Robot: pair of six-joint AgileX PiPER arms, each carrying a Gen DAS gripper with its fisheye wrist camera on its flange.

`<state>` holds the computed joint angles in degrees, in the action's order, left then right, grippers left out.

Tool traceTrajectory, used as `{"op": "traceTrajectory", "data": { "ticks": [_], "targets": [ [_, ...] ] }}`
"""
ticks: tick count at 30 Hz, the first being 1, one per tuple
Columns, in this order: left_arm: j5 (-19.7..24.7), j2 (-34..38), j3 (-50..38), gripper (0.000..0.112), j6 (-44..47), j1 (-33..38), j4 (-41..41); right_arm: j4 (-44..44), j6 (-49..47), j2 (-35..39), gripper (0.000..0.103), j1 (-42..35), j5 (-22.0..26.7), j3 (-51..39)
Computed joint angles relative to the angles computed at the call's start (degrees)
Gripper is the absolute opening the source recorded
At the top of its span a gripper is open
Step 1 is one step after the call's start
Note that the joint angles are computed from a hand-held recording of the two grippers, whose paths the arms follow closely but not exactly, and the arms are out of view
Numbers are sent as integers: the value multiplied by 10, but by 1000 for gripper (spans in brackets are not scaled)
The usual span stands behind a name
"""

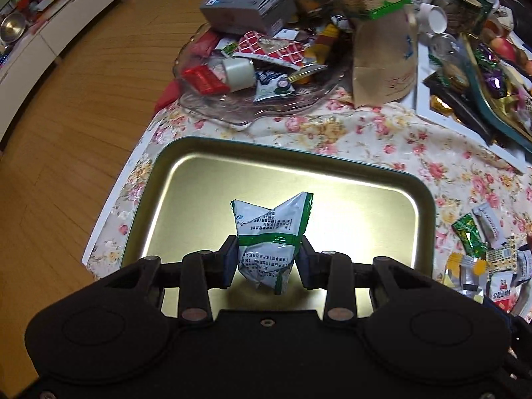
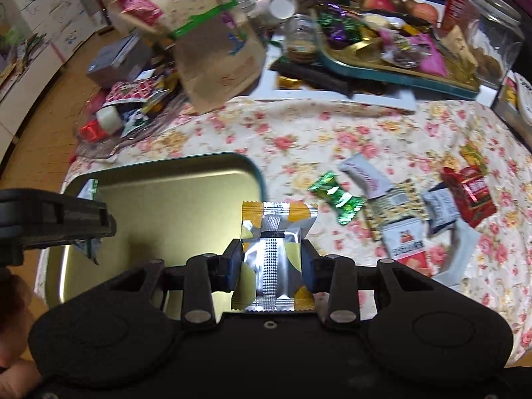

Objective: Organize snacks
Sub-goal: 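Carry both held packets over the gold tray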

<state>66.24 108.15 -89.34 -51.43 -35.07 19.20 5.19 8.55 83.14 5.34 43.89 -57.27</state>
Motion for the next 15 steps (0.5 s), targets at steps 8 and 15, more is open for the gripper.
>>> {"op": "traceTrajectory", "data": {
  "ticks": [8,15],
  "targets": [
    [10,5,0,46,7,8,-6,7,-4,8,39,31,1,-6],
    [6,0,0,48,10,21,-29,29,-25,8,41,22,2,-8]
  ]
}}
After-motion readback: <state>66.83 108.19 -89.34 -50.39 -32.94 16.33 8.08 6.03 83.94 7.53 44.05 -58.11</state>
